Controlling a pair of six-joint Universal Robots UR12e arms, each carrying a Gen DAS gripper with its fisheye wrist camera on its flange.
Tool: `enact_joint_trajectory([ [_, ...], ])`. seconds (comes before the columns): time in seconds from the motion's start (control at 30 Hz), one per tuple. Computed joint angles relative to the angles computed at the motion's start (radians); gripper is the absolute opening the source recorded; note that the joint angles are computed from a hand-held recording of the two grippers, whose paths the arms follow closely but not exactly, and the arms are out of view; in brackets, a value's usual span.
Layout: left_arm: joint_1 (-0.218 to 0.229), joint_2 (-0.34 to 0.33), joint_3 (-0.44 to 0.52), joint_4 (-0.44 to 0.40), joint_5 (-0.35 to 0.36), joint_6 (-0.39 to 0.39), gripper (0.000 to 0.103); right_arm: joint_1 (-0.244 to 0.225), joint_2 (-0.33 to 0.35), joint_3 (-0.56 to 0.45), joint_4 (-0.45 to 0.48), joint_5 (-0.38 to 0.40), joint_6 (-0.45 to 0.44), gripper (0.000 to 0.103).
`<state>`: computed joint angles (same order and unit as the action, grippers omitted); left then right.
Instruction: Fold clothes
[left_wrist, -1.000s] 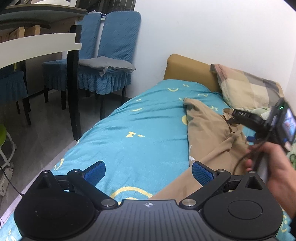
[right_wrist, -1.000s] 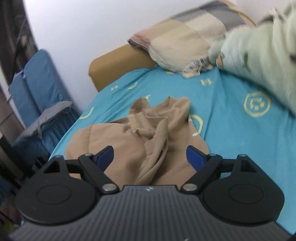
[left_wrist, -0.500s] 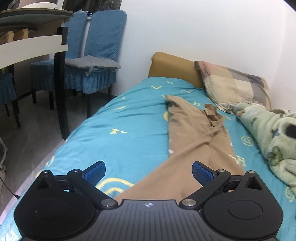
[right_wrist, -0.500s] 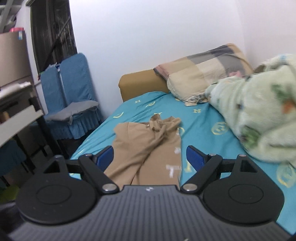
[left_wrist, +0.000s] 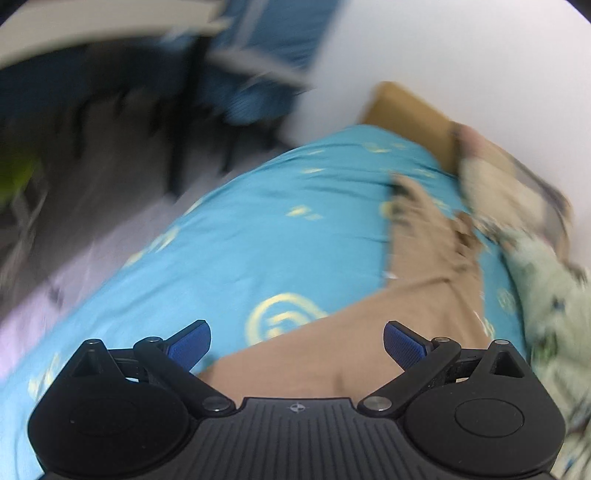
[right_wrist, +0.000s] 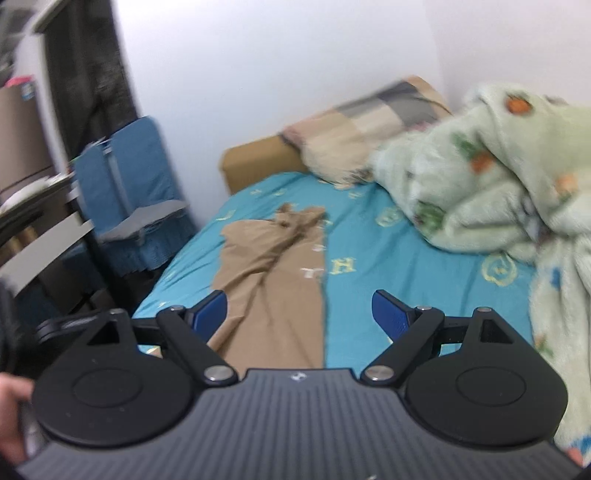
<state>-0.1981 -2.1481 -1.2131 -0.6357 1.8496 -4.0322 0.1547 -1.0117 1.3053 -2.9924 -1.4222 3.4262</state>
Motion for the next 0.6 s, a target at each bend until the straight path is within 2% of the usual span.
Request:
enact_joint_trajectory([
  [0.1, 0.023, 0.023, -0.036, -0.038, -0.054, -0.150, 0.099, -0.018, -0.001, -0.007, 0.068, 0.042, 0.067, 0.087],
  [0.17, 0.035, 0.025, -0.044, -0.059, -0.107, -0.191, 0.095, -0.020, 0.000, -0.008, 0.090, 0.049, 0.038, 0.087],
  [0.3, 0.033, 0.013, -0.031, -0.132, -0.108, -0.225, 0.083, -0.011, 0.006, -0.015, 0.122, 0.009, -0.043, 0.087],
  [0.4, 0.017, 0.002, -0.004, -0.199, -0.028, -0.211, 0.057, -0.013, 0.014, -0.026, 0.150, 0.022, -0.044, 0.087],
  [0.43, 0.012, -0.002, 0.005, -0.222, -0.001, -0.207, 0.038, -0.014, 0.017, -0.030, 0.162, 0.029, -0.038, 0.087],
  [0.47, 0.008, -0.003, 0.016, -0.261, 0.023, -0.197, 0.015, -0.015, 0.020, -0.037, 0.175, 0.033, -0.033, 0.087],
  [0.5, 0.007, -0.001, 0.012, -0.258, 0.026, -0.193, 0.003, -0.016, 0.022, -0.040, 0.183, 0.036, -0.027, 0.087],
  [0.6, -0.002, 0.001, 0.017, -0.261, 0.069, -0.160, 0.001, -0.022, 0.023, -0.042, 0.185, 0.048, 0.000, 0.087],
])
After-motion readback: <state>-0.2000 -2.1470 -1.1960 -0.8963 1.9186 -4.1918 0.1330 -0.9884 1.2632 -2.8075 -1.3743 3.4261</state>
